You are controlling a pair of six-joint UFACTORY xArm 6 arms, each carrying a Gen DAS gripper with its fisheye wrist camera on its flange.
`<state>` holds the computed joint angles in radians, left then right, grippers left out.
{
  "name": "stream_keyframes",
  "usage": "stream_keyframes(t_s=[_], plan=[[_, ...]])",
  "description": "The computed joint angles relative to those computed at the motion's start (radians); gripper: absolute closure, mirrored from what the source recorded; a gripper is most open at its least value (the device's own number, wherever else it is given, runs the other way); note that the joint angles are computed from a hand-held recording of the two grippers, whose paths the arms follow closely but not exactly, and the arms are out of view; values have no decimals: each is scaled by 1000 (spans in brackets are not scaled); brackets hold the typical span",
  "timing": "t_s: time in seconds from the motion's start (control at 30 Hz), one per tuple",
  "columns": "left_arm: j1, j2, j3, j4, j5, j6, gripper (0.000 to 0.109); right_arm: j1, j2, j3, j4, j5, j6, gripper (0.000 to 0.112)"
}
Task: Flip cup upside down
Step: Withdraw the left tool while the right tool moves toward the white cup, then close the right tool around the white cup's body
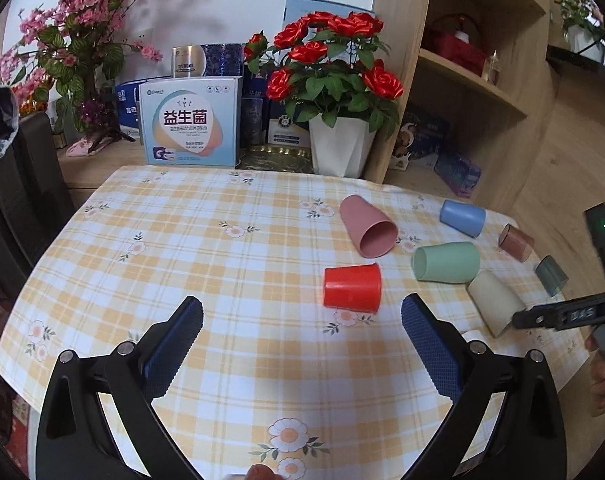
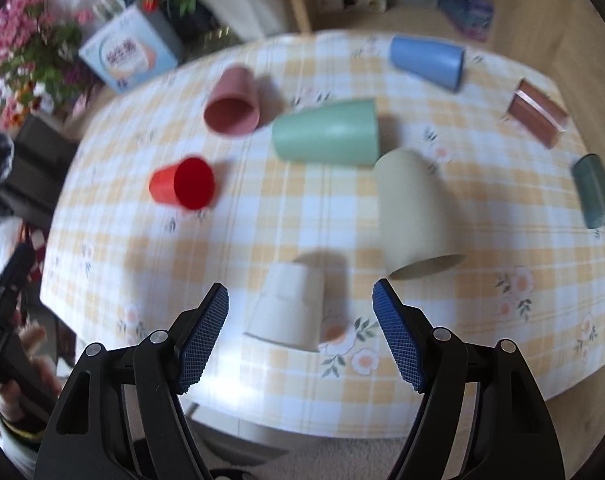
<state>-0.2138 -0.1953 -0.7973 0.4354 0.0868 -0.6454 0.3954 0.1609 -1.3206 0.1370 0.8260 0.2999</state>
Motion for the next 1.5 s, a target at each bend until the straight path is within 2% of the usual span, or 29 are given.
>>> stream_keyframes(t_s=[0.13, 0.33, 0.43, 0.5, 0.63, 0.87, 0.9, 1.0, 1.07, 1.27, 1.5], plan=[[18, 3, 5, 76, -22, -85, 12, 14, 77, -86, -11, 73, 20, 40], [35, 11, 21, 35, -28, -67, 12, 23, 185, -202, 9, 147, 21, 41], [37, 3, 43, -45, -42, -12, 12, 21, 231, -248, 10, 176, 41, 41], [20, -3, 61, -197, -48, 106, 12, 20, 258, -278, -9, 201, 59, 41], [-14, -6, 69, -351, -27, 203, 12, 21, 290, -308, -27, 219, 85, 41], [-63, 1, 69, -409, -8, 269, 12, 18, 322, -320, -21, 228, 108, 41], [-68, 0, 70, -422, -7, 280, 12, 19, 324, -318, -19, 227, 107, 41], [-73, 4, 66, -410, 5, 267, 12, 17, 328, -313, 1, 224, 93, 57], [-83, 6, 64, -450, 12, 300, 12, 19, 323, -300, 1, 212, 88, 60], [-87, 3, 66, -433, 26, 284, 12, 17, 266, -204, 25, 117, 69, 61], [-57, 7, 60, -305, 72, 126, 12, 32, 187, -90, 5, -1, 49, 61]])
